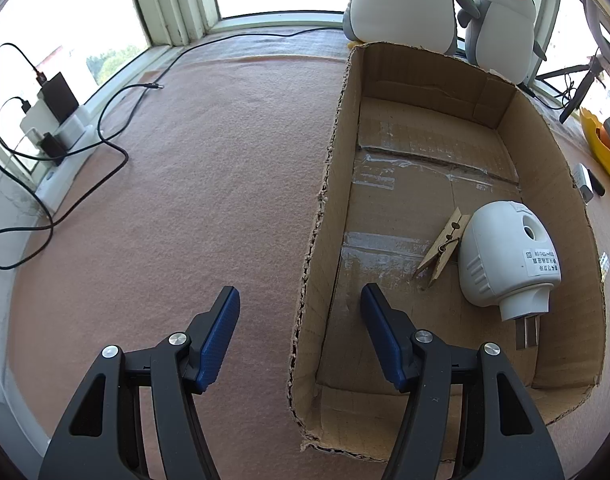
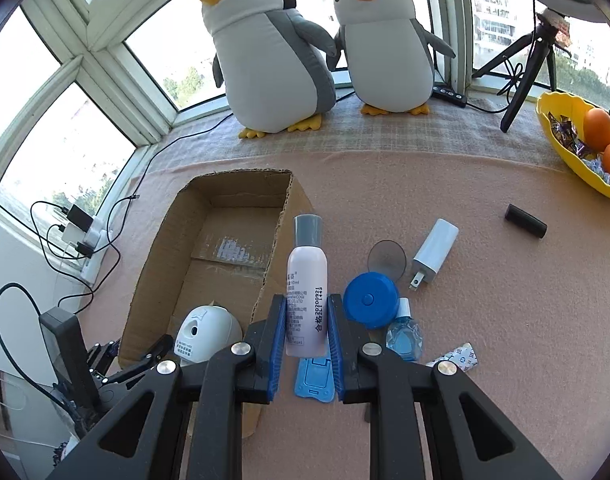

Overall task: Organize rigid objects
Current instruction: 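Carry the lotion bottle with the right gripper into the box and release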

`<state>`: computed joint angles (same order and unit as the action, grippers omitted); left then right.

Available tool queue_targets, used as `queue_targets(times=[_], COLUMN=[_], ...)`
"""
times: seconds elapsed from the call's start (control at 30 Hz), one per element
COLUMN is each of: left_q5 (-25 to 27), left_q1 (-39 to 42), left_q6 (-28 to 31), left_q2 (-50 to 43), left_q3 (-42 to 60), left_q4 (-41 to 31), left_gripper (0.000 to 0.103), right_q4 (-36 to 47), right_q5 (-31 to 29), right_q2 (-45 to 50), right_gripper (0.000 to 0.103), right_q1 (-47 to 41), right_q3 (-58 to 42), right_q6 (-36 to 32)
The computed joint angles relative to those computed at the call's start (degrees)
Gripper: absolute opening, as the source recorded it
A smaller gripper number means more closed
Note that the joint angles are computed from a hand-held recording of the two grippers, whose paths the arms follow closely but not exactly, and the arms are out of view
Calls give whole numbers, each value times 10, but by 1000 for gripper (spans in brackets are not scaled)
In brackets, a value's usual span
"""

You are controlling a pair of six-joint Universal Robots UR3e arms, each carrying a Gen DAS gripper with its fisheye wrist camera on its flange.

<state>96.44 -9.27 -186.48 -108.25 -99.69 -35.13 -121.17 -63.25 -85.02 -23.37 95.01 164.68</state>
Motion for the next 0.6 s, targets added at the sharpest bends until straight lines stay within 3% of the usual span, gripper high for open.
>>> queue_targets(times=[0.6], left_q5=[-5], left_q1=[1], left_q6=[-10], left_q2=[-2], left_q3=[-6], left_q4=[13], left_gripper=[63], right_q4=[-47], right_q5=[-71], right_q2=[104], right_gripper=[18], right_q1=[137], right_q3=[-62], right_q6=[46])
